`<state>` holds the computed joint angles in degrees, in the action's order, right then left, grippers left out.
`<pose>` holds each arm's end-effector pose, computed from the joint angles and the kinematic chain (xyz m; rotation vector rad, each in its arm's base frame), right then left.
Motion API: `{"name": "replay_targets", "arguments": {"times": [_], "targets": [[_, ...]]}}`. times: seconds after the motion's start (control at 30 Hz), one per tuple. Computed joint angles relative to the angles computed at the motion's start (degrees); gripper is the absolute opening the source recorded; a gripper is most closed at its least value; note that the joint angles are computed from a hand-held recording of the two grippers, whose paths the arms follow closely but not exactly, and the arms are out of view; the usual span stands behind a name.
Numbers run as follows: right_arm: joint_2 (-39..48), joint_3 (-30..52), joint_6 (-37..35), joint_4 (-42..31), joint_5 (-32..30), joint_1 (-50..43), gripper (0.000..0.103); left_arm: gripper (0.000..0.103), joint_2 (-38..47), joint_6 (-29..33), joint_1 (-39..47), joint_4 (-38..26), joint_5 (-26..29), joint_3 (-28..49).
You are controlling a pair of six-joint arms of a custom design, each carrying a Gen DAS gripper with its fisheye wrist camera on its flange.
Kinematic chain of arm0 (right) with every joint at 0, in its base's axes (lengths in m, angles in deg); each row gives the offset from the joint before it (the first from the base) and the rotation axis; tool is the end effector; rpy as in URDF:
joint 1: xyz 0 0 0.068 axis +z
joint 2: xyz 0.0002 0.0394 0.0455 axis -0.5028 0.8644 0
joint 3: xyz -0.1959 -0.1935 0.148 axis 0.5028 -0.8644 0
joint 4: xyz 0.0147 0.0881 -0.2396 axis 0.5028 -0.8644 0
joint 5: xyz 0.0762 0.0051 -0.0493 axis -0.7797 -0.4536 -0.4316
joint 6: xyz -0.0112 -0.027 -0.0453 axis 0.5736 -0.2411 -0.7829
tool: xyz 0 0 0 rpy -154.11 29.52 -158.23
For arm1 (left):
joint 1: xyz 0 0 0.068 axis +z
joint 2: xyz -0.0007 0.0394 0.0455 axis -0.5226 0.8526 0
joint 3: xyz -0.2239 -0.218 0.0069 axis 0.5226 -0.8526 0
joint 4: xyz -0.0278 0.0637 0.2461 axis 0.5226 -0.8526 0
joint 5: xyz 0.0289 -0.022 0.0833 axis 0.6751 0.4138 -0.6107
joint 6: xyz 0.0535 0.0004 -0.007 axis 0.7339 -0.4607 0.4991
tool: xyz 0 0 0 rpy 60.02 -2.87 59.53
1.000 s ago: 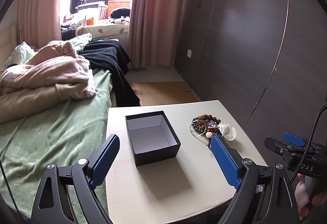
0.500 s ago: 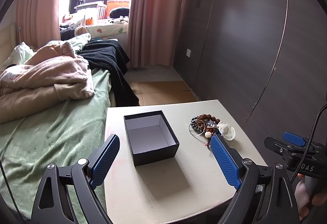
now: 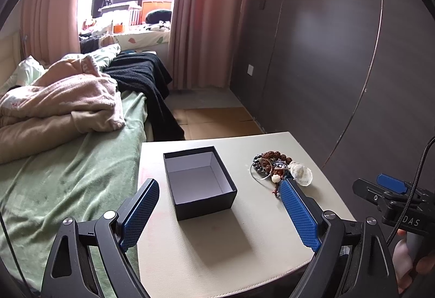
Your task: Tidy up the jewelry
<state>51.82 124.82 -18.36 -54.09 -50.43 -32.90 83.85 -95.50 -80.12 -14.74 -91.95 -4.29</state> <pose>0.2927 -0.0013 0.3224 -0.3177 2.3008 0.3150 0.2189 -0.2130 0.3378 -0.2683 2.1760 -0.0354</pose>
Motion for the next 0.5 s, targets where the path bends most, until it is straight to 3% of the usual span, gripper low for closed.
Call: {"name": "replay_targets", "arguments": {"times": [0.5], "targets": [[-0.10,-0.30,0.92,0.69,0.55,0.11,0.092,0.091,0.51,0.60,0.90,0.41,0.95,0.13]]}}
